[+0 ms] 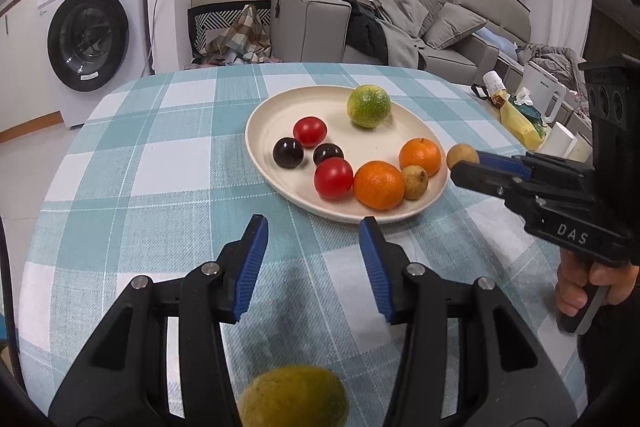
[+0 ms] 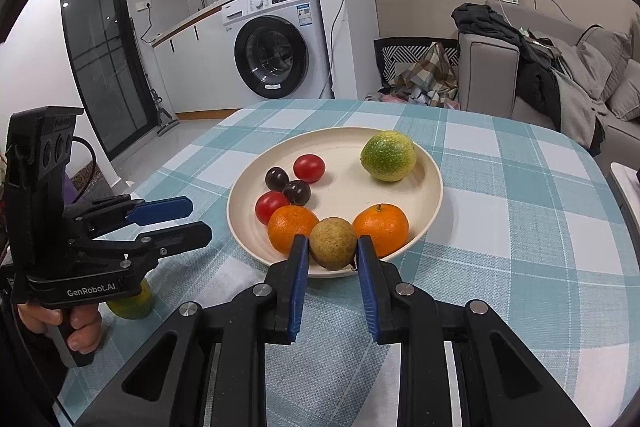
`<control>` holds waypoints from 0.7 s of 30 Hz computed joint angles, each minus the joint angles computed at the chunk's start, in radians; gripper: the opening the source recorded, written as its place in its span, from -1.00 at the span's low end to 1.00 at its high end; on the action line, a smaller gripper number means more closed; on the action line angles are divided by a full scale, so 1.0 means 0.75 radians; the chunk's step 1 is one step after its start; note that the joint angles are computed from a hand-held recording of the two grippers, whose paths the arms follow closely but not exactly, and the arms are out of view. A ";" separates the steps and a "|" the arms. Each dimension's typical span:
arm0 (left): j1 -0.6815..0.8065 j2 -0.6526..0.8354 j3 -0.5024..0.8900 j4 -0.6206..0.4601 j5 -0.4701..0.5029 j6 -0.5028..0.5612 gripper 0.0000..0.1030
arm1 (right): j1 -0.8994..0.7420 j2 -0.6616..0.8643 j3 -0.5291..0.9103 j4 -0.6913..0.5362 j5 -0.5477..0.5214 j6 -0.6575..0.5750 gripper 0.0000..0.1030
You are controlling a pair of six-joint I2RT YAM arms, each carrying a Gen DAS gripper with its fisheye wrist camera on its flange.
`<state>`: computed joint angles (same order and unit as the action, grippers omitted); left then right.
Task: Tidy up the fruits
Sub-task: 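Lift the pomelo with the left gripper while the right gripper grasps the small brown pear, then carry the pomelo and pear over the cream plate with both grippers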
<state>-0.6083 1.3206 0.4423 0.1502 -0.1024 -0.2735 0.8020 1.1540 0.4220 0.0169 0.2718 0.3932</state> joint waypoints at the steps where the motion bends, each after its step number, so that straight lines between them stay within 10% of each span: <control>1: -0.009 -0.028 -0.017 -0.016 -0.007 -0.001 -0.12 | 0.001 -0.003 -0.001 -0.001 0.001 0.000 -0.51; 10: -0.097 -0.306 -0.182 -0.237 -0.080 -0.087 0.52 | 0.015 -0.035 -0.002 -0.017 0.011 0.002 -0.51; 15: -0.105 -0.408 -0.248 -0.327 -0.042 -0.120 0.50 | 0.016 -0.035 -0.001 -0.019 0.012 0.003 -0.51; 21: -0.112 -0.398 -0.263 -0.344 -0.015 -0.105 -0.09 | 0.019 -0.029 0.003 -0.021 0.012 0.006 -0.51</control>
<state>-0.6925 1.0220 0.2452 -0.1076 -0.1133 -0.3524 0.8163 1.1324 0.4242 0.0012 0.2808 0.3977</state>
